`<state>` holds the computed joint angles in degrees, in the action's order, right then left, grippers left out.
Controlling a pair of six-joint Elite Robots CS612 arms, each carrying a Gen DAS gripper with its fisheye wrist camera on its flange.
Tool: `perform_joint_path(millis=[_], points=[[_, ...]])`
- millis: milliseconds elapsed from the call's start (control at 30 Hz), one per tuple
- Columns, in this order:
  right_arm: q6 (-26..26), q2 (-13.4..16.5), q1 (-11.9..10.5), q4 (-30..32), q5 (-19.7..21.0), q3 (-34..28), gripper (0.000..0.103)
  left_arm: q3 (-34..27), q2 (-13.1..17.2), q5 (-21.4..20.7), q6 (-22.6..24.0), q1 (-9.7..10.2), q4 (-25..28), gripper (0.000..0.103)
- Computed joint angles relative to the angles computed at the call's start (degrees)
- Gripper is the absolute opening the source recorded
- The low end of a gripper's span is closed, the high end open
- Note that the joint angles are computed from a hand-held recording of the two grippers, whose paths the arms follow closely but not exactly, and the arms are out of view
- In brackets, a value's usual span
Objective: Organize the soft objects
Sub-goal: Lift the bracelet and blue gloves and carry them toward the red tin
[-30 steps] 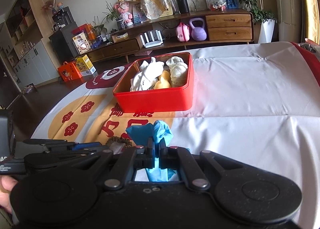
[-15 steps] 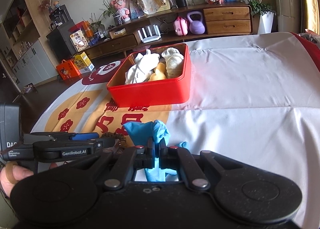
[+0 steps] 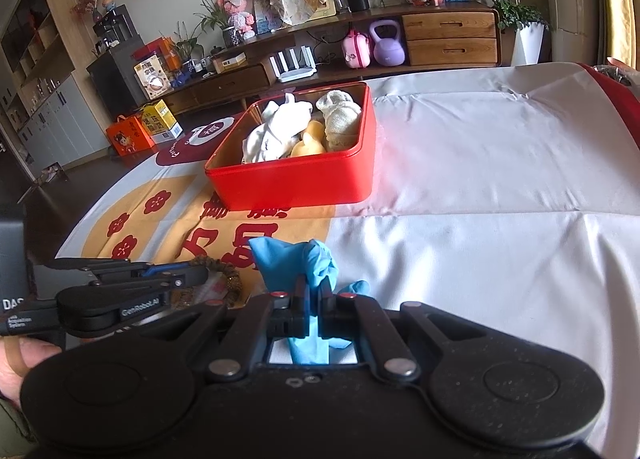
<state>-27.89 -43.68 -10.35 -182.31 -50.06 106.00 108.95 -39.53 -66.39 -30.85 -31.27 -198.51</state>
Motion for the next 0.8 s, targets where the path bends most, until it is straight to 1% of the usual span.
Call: perform_joint_path(millis=[167, 233, 467, 600, 800], points=[[0.18, -0.6, -0.56, -1.39, 0.59, 0.91, 0.002, 1.5, -1.12, -1.17, -1.03, -0.17, -2.67, 0.007], [0.32, -0.94, -0.78, -2.13, 0.96, 1.34, 0.002, 2.05, -1.65, -2.24, -1.45, -0.21, -3.9, 0.007], [0.63, -2.35, -1.57, -4.96, 2.99, 2.69, 0.002, 3.38, -3.6, -2.9, -1.45, -1.08, -6.58, 0.007], [0.84, -3.17, -1.8, -6.32, 3.8, 3.03, 0.002, 3.95, -4.95, -3.02, -1.13, -1.41, -7.5, 0.007], [2.03, -4.12, -1.96, -8.15, 5.51, 2.38, 0.002, 3.87, -6.89, -2.4, -0.39, -1.41, -6.72, 0.007]])
